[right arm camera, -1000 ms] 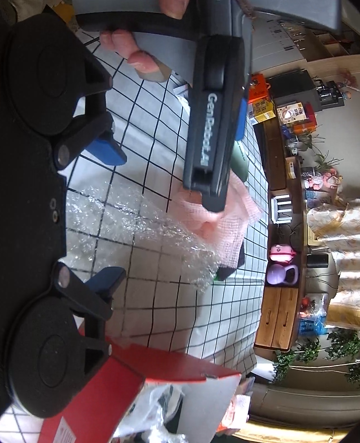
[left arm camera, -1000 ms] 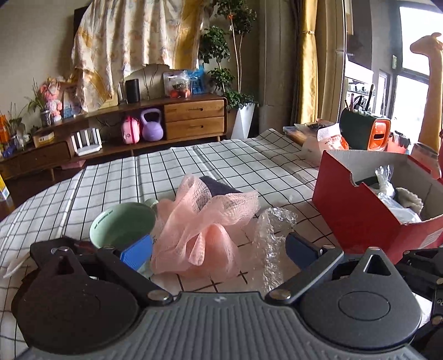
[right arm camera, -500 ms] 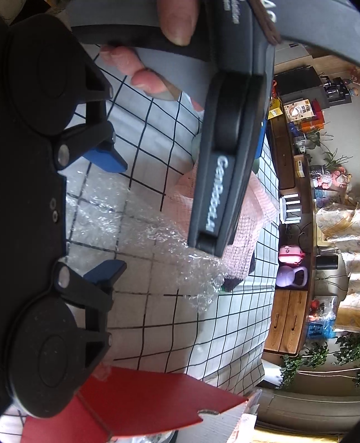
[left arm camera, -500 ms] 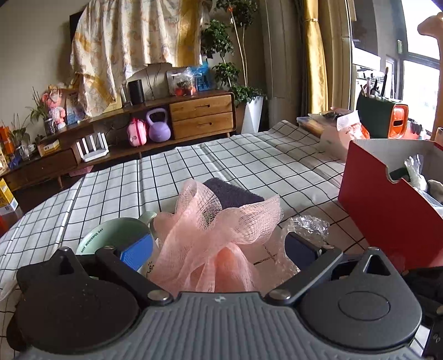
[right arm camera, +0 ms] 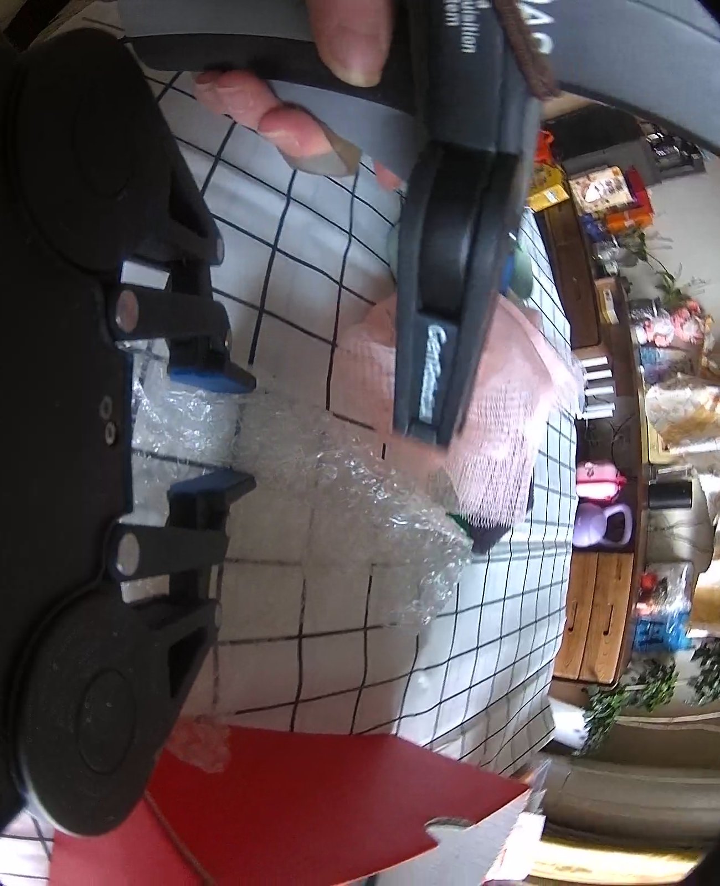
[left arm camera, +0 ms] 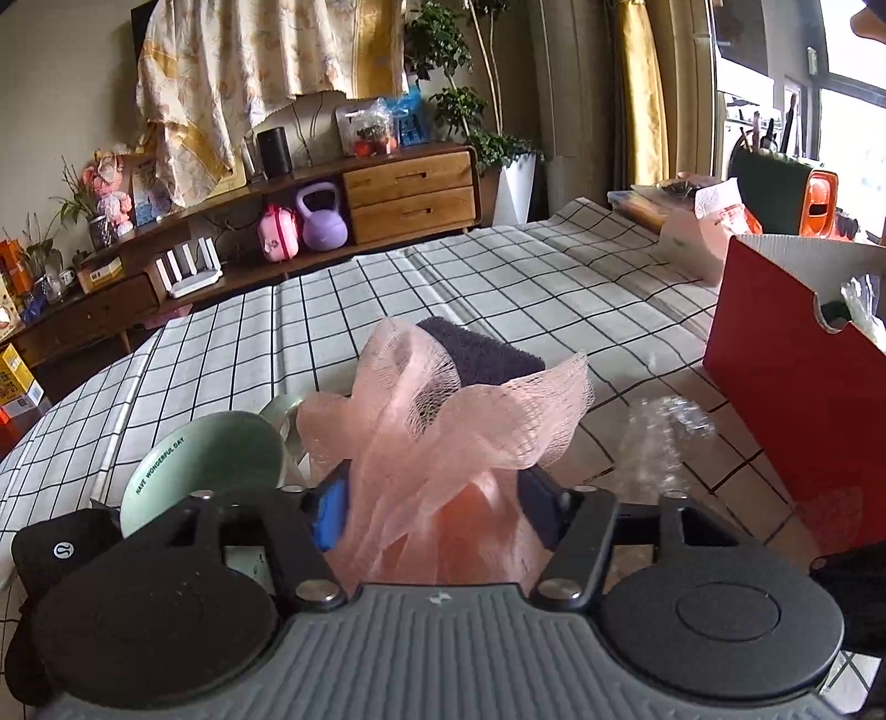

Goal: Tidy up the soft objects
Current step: 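Grasp the pink bath puff with the left tool while the right tool grasps the bubble wrap, then lift and carry the pink puff and bubble wrap over the red box with both tools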

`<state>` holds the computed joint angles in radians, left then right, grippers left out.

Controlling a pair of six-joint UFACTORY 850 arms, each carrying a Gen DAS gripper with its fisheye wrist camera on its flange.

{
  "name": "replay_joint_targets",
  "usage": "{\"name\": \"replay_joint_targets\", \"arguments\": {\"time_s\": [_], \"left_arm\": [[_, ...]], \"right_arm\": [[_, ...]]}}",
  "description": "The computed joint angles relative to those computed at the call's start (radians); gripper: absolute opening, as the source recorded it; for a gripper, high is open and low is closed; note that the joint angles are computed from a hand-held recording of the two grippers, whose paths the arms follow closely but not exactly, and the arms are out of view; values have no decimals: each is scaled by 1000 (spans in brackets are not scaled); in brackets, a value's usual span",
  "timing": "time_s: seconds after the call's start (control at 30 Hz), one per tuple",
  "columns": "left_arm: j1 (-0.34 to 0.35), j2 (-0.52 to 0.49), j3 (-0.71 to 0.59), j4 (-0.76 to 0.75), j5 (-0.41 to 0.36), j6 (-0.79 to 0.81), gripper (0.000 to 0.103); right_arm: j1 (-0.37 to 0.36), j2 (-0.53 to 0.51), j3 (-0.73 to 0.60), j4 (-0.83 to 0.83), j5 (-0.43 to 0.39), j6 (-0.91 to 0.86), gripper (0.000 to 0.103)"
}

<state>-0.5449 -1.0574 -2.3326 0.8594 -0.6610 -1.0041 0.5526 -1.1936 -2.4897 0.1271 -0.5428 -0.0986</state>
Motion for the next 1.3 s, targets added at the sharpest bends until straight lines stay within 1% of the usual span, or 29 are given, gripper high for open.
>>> {"name": "replay_joint_targets", "arguments": {"time_s": [0.03,0.13,0.3,0.43,0.5,0.6,0.77,0.87,1.13,1.3], "left_arm": [[0,-4,-7,-7,-8,11,46],[-1,-8,-17,-30,-16,34,36],[-5,7,8,-12,-9,14,25],[-4,35,47,-19,6,-6,21],[-4,59,82,-16,20,-30,19],[-4,91,127,-23,42,-54,18],[-7,147,198,-45,63,-80,18],[-10,180,235,-49,83,-104,18],[-34,258,300,-7,132,-166,18],[-53,276,286,-17,141,-148,18]], "right_arm": [[-2,8,14,3,8,7,21],[-8,36,63,10,37,20,14],[-16,92,157,36,94,23,8],[-23,149,245,74,144,2,7],[-29,178,288,109,166,-22,6],[-40,224,351,219,191,-106,6],[-54,304,462,443,224,-292,5],[-60,346,512,540,239,-391,5],[-82,437,607,734,254,-565,5],[-102,483,650,887,258,-702,5]]}}
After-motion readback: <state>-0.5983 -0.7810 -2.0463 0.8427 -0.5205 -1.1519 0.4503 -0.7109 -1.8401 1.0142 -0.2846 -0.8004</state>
